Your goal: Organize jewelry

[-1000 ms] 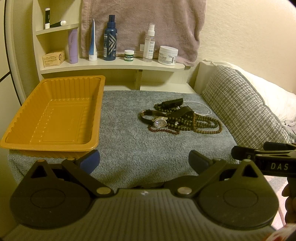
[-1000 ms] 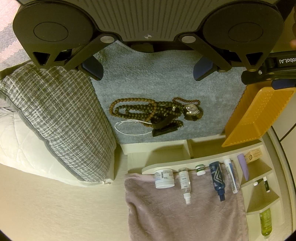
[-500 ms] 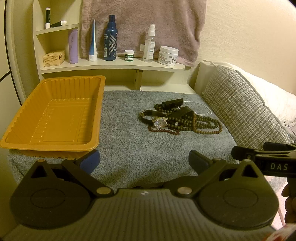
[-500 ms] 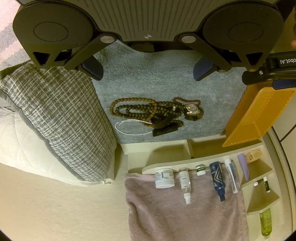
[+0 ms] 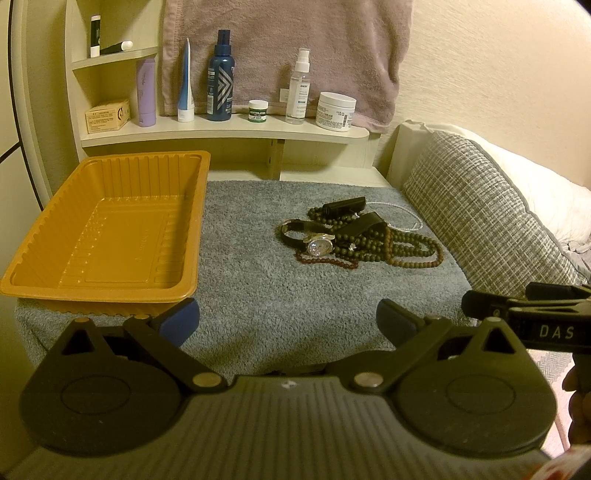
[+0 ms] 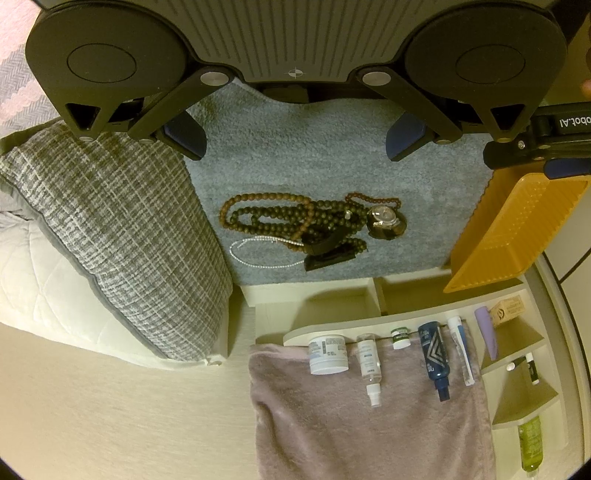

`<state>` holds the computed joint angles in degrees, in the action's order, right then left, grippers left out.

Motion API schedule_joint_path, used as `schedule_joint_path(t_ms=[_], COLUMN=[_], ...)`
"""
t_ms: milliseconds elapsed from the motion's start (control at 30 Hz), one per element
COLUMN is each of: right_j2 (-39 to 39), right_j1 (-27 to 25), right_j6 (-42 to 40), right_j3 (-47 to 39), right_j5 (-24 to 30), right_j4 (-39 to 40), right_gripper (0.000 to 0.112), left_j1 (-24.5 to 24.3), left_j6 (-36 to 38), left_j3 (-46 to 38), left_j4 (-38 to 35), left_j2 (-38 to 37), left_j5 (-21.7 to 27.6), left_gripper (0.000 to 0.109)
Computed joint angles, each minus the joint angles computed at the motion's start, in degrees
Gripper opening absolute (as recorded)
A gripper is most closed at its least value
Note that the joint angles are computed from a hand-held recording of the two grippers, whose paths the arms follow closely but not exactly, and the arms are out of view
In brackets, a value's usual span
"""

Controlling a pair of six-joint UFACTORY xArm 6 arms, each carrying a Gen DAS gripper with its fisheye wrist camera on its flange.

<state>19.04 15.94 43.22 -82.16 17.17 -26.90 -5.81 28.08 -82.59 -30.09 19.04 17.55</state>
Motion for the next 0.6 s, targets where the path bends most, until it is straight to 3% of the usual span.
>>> schedule_joint_path(t_ms=[600], right_j2=[0.21], right_j1=[-0.02], right_j6=[-0.30], right_j3=[-0.34], right_j5=[0.15], right_j4=[0.04], right_gripper=[0.102], left_j1=[0.02], left_j6=[0.25], left_j3=[0.00], left_j4=[-0.25], left_j2=[0.02], left_j5=[0.00], left_gripper=[0.102])
